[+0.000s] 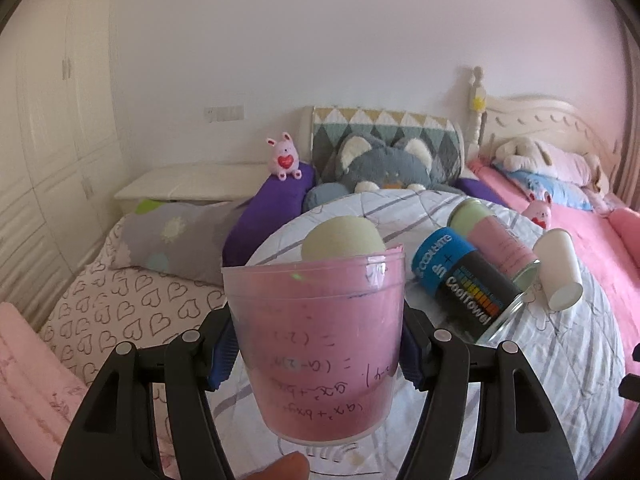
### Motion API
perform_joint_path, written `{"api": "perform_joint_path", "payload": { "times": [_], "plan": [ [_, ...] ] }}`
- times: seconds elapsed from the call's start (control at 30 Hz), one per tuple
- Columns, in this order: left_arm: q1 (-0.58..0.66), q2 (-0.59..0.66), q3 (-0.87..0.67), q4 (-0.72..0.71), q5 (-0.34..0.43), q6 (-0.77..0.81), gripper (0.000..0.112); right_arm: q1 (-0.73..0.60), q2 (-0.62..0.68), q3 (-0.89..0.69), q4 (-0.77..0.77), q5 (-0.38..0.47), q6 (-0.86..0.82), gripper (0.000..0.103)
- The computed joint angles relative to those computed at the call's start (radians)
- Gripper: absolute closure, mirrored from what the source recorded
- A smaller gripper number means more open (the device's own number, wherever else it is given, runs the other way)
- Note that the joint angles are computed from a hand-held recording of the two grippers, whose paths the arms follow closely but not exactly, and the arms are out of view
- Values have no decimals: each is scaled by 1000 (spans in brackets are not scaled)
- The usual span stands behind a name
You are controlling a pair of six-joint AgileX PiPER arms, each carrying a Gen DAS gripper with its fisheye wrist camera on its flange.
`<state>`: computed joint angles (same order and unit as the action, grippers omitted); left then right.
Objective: Flip cup upright
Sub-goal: 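Lower the pink cup upright onto the quilt and open the left tool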
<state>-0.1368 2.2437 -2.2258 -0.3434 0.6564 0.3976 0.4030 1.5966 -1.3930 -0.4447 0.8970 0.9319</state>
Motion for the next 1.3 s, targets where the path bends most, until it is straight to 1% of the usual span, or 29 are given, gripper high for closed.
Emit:
{"api": "perform_joint_path", "payload": {
  "times": [0.03, 0.13, 0.17, 0.2, 0.3, 0.37, 0.43, 0.57, 0.63, 0.7, 0.73, 0.77, 0.8, 0.9, 0.97, 1.0, 1.13, 1.2, 1.3],
  "plan": [
    [14, 0, 29, -52, -29, 53, 46, 12, 10, -15, -6, 20, 0, 18],
    [47, 0, 104, -212, -83, 230, 45, 54, 36, -52, -33, 82, 14, 18],
    [59, -4, 139, -288, -98, 316, 45, 70, 48, -66, -41, 107, 20, 18],
    [72, -8, 175, -372, -104, 413, 45, 82, 60, -81, -45, 125, 24, 18],
    [96, -14, 260, -558, -115, 648, 45, 119, 94, -120, -60, 189, 31, 18],
    [103, -4, 281, -602, -106, 712, 45, 147, 123, -150, -70, 230, 40, 18],
    [109, -1, 295, -631, -90, 744, 45, 177, 150, -179, -79, 267, 50, 18],
    [112, -5, 299, -636, -72, 755, 45, 212, 193, -250, -83, 309, 49, 18],
    [114, -6, 294, -637, -66, 755, 42, 224, 209, -278, -86, 314, 48, 18],
    [113, -10, 281, -608, -56, 725, 25, 231, 220, -305, -90, 314, 45, 18],
    [116, -9, 280, -607, -56, 726, 20, 236, 225, -317, -94, 314, 42, 18],
    [115, -22, 295, -611, -66, 730, 12, 241, 227, -324, -98, 312, 42, 18],
    [114, -31, 301, -601, -72, 721, 9, 245, 228, -331, -104, 310, 41, 18],
    [106, -63, 313, -526, -87, 657, 9, 253, 204, -321, -118, 292, 52, 18],
    [102, -88, 323, -450, -86, 594, 9, 255, 176, -299, -131, 278, 62, 18],
    [96, -110, 342, -407, -101, 556, 9, 256, 162, -284, -137, 268, 67, 18],
    [92, -242, 462, -308, -128, 467, 9, 263, 93, -230, -179, 229, 95, 18],
    [90, -304, 507, -261, -119, 411, 9, 264, 72, -216, -191, 209, 98, 18],
    [69, -406, 571, -134, -113, 280, 9, 270, 44, -198, -208, 176, 94, 18]
  ]
}}
